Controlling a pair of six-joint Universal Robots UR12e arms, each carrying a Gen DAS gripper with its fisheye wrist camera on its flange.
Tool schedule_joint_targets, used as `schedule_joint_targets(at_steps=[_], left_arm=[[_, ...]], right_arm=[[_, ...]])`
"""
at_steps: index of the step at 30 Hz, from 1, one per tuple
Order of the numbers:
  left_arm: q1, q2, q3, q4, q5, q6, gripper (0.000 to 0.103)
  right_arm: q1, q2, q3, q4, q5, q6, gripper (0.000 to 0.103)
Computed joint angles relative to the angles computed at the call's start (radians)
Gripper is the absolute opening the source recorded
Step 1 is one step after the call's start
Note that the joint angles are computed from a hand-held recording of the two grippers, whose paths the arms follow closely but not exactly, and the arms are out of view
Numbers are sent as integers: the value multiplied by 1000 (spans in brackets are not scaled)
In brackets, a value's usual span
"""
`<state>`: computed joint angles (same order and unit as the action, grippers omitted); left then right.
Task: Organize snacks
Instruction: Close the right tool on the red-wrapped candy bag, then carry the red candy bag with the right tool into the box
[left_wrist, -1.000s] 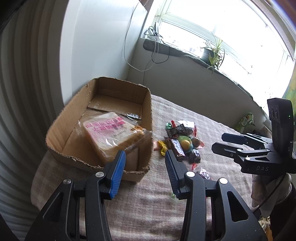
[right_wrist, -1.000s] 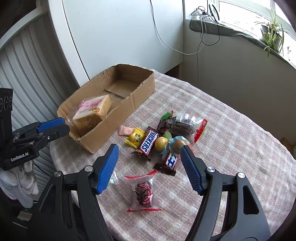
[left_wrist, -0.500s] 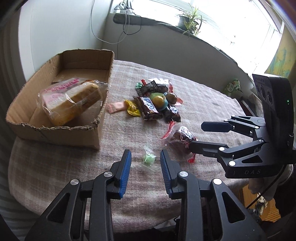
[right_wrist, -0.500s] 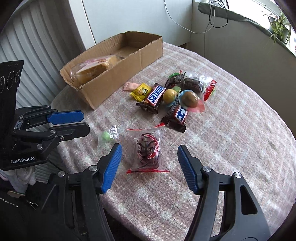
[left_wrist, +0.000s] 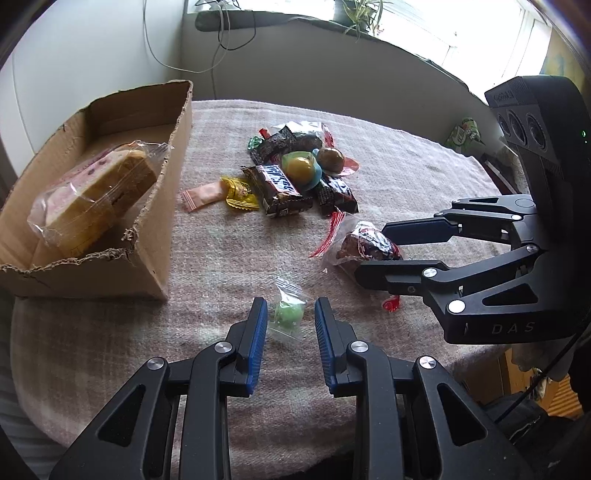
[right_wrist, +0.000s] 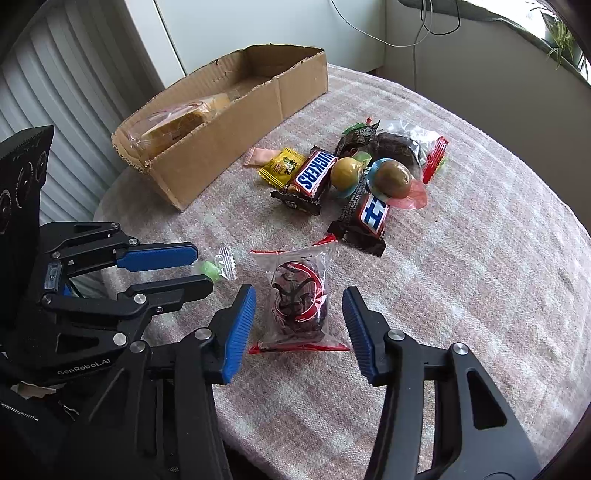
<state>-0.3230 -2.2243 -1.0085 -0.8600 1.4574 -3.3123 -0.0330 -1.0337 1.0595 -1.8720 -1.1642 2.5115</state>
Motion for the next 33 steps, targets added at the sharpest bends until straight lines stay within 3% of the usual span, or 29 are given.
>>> schedule_joint_targets(at_steps=[3,6,11,33], left_arm=[[-2,-6,6,-5,6,4,25],[-3,-11,12,-10,9,9,22],[-4,-17,14,-11,11,19,21],[-2,2,-8,38,6,-3,17]], right_arm=[[2,7,-8,10,-6,0,51],[5,14,-17,23,-15,-3,40],[6,18,-22,37,-19,-8,35],[-7,9,-22,12,2,25,34]])
